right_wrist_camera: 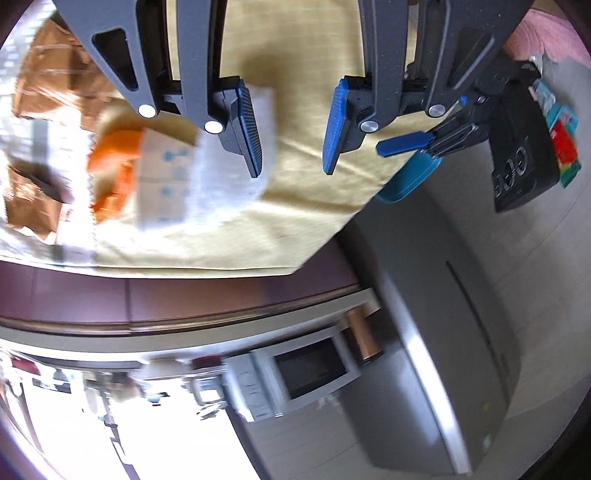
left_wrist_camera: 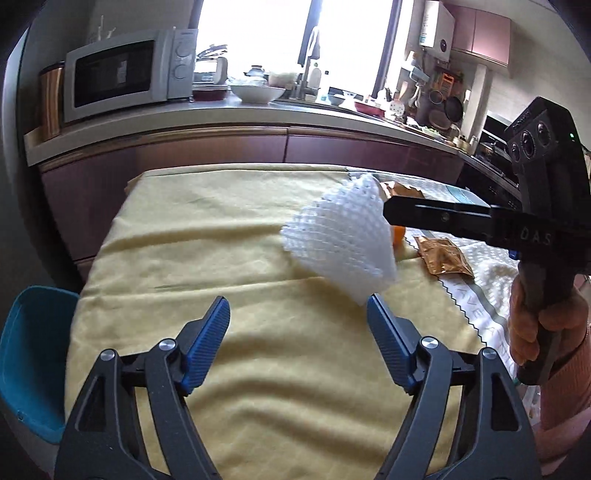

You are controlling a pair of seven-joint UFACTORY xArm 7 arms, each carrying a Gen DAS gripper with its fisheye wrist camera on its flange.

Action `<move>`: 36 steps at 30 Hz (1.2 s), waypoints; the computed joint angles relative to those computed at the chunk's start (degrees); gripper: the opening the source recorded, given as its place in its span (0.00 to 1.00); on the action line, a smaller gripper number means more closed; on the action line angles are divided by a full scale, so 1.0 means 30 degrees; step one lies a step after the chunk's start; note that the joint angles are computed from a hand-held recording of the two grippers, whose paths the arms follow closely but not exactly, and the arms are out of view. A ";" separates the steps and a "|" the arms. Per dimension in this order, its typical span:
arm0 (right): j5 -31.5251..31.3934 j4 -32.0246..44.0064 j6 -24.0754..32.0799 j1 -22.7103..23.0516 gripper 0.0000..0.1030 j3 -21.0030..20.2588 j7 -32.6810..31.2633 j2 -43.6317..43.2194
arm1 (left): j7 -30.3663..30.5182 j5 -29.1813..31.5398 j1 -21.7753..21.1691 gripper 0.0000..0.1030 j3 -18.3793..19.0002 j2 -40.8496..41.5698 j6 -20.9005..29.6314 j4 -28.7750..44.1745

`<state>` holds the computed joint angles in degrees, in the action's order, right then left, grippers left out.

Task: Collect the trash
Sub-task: 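Move the left tool to the white foam net while the right tool approaches the paper cup, then grasp the white foam net with the left tool while the right tool grasps the blue-dotted paper cup rim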

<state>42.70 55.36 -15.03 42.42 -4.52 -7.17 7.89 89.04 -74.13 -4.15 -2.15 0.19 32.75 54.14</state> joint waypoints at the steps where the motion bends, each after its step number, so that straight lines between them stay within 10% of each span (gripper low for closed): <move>1: 0.0035 -0.0240 -0.0262 -0.0221 0.31 0.0013 0.0225 -0.0065 | -0.0163 0.0157 -0.0197 0.74 -0.0198 0.0043 -0.0156 -0.0009; 7: -0.0793 -0.1543 -0.1173 -0.3249 0.31 0.1749 0.1716 -0.0469 | -0.1946 0.1481 -0.1163 0.81 -0.1002 0.1007 -0.0793 0.0842; 16: -0.8485 -0.2413 -0.1207 -0.8168 0.32 0.4052 0.8743 0.0050 | -0.5896 0.4202 -0.1690 0.81 -0.1992 0.2637 -0.2267 0.2264; 25: -1.4666 -0.1493 -0.0898 -1.1369 0.34 0.5964 1.3612 0.1394 | -0.8027 0.5922 -0.0928 0.39 -0.2450 0.3402 -0.1712 0.2920; 36: -1.8611 -0.1326 -0.1822 -1.2715 0.03 0.6948 1.6305 0.1705 | -0.6103 0.4066 -0.0334 0.12 -0.1966 0.2374 -0.1094 0.2228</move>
<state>-13.13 51.38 -20.50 4.28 16.33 41.74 13.01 70.73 -61.93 -5.15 -8.05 7.31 29.47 60.83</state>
